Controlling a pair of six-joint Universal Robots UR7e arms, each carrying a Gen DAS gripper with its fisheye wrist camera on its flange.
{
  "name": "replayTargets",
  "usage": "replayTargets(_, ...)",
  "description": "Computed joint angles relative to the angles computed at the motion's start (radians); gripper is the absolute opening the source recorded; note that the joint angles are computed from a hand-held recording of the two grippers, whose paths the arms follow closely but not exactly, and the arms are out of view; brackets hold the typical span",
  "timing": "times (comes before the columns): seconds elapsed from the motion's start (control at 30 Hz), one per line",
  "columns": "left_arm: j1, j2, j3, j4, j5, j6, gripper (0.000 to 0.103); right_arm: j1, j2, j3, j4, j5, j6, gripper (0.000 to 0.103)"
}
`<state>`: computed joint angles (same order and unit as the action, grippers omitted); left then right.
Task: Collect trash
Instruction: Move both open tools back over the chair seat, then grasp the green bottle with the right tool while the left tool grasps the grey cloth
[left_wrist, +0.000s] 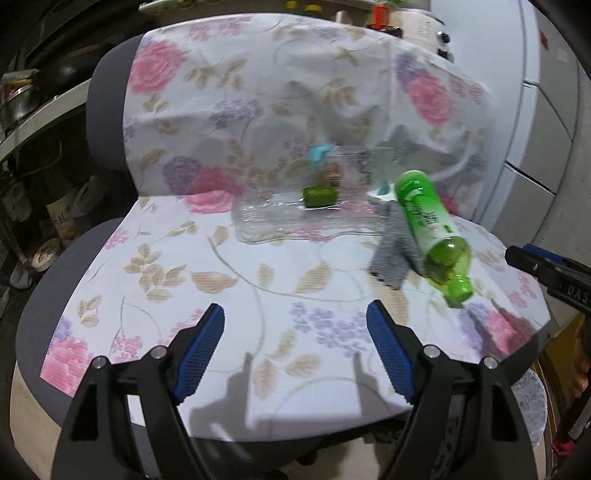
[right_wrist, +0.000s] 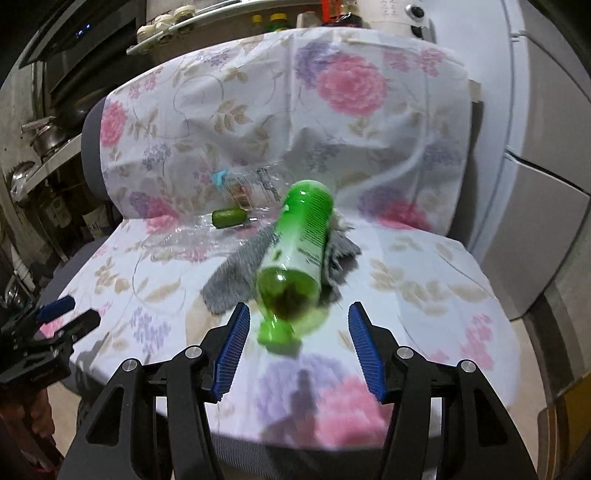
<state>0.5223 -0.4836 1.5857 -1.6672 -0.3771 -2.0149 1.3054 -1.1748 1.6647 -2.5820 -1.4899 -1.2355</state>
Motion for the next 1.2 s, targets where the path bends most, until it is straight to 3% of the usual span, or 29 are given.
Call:
replayTargets(0.7, 0.076, -0.022, 0.033, -0.154, 0.003, 0.107, 0.077, 0.139, 0.336, -0.233, -0.123, -0.206, 0.150, 0.060)
replayTargets(0.9, 0.074, -0.006, 0.014, -0.155, -0.014, 0.130, 0.077, 0.150, 0.374, -0.287, -0.065, -0.267, 0.192, 0.059)
replayTargets(0.97, 0.071, 0.001, 0.004, -0.148, -0.018, 0.135, 0.077, 0.144, 0.360, -0.280, -0.054, -0.254, 0.198, 0.057)
replayTargets(1.2, 0.064, 0.034, -0.047, -0.192, 0.002, 0.231, 0.077, 0.077, 0.176, -0.201, 0.020, -0.015, 0.161, 0.057)
